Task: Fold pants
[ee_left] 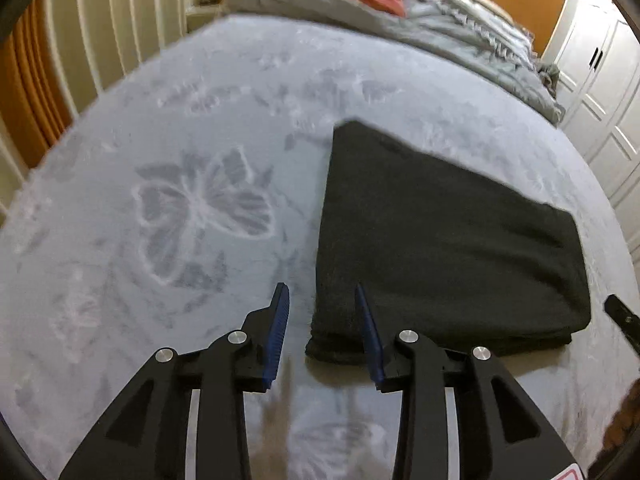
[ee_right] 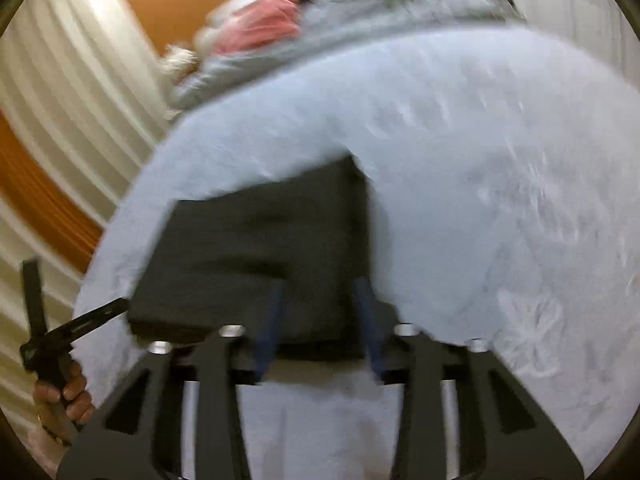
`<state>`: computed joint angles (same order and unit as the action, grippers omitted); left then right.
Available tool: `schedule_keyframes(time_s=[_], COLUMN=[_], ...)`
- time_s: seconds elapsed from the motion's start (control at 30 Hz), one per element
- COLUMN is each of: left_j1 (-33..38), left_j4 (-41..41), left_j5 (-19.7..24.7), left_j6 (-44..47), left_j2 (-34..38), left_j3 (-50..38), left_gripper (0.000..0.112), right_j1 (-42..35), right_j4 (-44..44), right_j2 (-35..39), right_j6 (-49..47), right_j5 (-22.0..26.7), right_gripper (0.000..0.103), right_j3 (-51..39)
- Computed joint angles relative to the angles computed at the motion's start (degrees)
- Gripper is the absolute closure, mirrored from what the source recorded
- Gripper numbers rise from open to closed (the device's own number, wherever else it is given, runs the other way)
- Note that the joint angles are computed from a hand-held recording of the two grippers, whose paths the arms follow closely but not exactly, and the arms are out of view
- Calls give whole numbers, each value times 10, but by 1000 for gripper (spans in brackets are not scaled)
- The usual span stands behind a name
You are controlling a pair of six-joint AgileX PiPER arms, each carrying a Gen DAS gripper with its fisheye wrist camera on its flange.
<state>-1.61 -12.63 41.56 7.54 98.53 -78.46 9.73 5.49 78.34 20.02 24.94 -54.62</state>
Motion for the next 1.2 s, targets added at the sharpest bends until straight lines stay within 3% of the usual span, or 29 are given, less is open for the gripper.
schedule_keyframes(time_s=[0.1, 0.13, 0.17, 0.23, 0.3, 0.37, 0.47, 0.53, 0.67, 0.8, 1.0, 1.03, 1.07, 1.1, 1.17, 1.2], left_j1=[-10, -9, -11, -10, 0, 1, -11, -17, -32, -41, -47, -46, -46, -48, -46, -46], left_j4=[28, 26, 36, 57, 50, 48, 74, 86, 109, 131, 152, 160, 169, 189, 205, 211], left_j5=[-26, -31, -34, -36, -34, -39, -54, -57, -72, -88, -94, -98, -102, -108, -120, -124], left_j6=[-22, -21, -29, -44, -37, -33, -46, -50, -50, -59, -62, -64, -70, -85, -93, -98], left_j2=[-44, -43, -46, -41, -47, -57, -71, -80, -116, -169, -281, -308, -325, -352, -396, -417], left_j3=[42, 46, 57, 62, 70, 79, 96, 106, 135, 174, 242, 260, 272, 292, 326, 343], left_gripper=[65, 65, 65, 65, 65, 65, 65, 65, 65, 64, 52, 49, 44, 39, 32, 28], right_j1=[38, 39, 33, 16, 27, 48, 83, 71, 116, 204, 275, 288, 294, 323, 385, 423], right_j4=[-58, -81, -107, -96, -102, -114, -222, -210, -305, -449, -512, -522, -526, -544, -581, -600], right_j2=[25, 61, 94, 112, 86, 56, 102, 139, 83, 4, -112, -128, -135, -146, -171, -176], right_j6=[52, 75, 98, 90, 117, 132, 211, 215, 301, 435, 547, 562, 567, 595, 662, 698], right_j5=[10, 25, 37, 19, 53, 47, 102, 125, 140, 206, 253, 263, 270, 298, 363, 401], right_gripper=[96, 96, 103, 103, 102, 102, 103, 103, 101, 100, 100, 98, 87, 62, 35, 34], right_j3=[-26, -38, -42, -35, -55, -52, -65, -61, -64, -44, 30, 45, 51, 64, 94, 106])
